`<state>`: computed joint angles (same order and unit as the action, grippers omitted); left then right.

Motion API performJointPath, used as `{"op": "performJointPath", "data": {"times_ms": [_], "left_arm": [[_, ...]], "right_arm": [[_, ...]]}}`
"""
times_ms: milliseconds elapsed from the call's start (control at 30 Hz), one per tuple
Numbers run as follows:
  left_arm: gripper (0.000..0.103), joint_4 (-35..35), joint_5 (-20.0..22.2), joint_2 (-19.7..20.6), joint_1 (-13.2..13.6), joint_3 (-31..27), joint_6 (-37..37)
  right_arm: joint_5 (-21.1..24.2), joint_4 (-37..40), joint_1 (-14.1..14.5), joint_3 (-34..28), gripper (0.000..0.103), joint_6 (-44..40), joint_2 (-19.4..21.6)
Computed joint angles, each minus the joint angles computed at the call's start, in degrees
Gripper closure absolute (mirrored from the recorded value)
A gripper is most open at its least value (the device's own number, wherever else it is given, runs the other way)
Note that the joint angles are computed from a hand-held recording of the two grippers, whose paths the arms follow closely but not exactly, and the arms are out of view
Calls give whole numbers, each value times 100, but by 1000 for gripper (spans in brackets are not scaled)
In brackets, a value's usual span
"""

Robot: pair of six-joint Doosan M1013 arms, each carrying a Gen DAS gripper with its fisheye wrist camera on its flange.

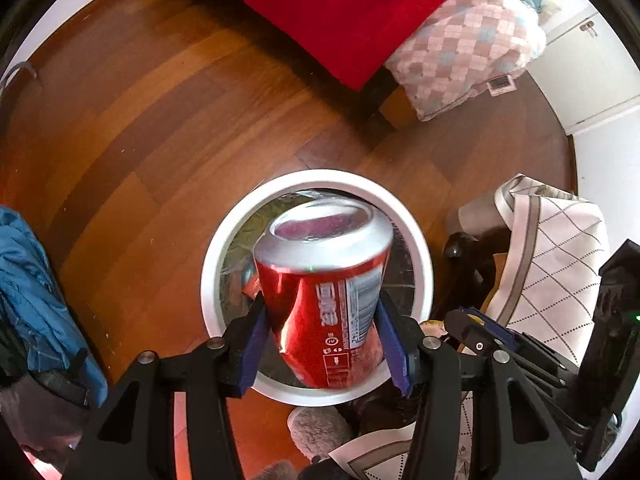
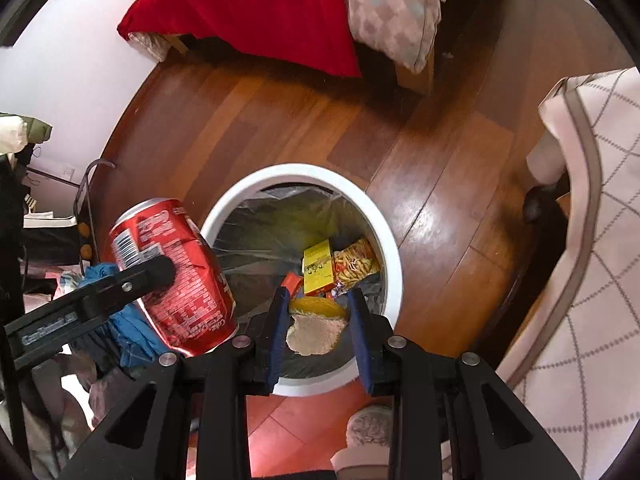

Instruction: Collect trash

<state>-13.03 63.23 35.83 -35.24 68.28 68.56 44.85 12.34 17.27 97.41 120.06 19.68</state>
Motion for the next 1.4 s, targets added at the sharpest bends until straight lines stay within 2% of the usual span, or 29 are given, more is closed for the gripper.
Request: {"op": "performJointPath", "data": {"times_ms": [33,67,100,133,167,233,367,433,467,667,967,1233,1400], "left_arm": [[50,56,41,22,-1,-38,-39],[37,106,42,16,-1,-36,-69],[28,192,-11,-30,-2,11,-139],[12,211,-55,-59,5,44,-163],[8,251,-99,-96,6,83,-199],[8,555,-94,-180,-27,138,-344],[4,1120,-189,-459,-111,355,-649],[3,1323,-239,-594,-164,462,-736],[3,1446,-237,-677,-203,519,-783],[3,1713,-332,-1106,-363,790,-956],[3,1676,-449,-1727,-558,988,-1006],[3,1546,-390,-2260,-718,1052,-973],[3,1435,-340,-2501,-792,1055,-950]], "right_arm": [[1,48,-12,-6,71,-52,37],[-32,164,-36,4,71,-132,73],[-58,279,-51,28,71,-217,84],[-53,363,-70,30,68,-298,111],[-50,410,-79,27,63,-345,125],[-73,433,-82,31,40,-412,114],[54,85,-14,0,21,-280,25],[163,-134,41,-12,5,-164,-64],[212,-246,72,-11,2,-114,-115],[518,-950,281,-26,0,266,-539],[898,-1413,575,-72,0,651,-1341],[1205,-1487,840,-233,0,754,-2022],[1300,-1220,929,-341,0,614,-2316]]}}
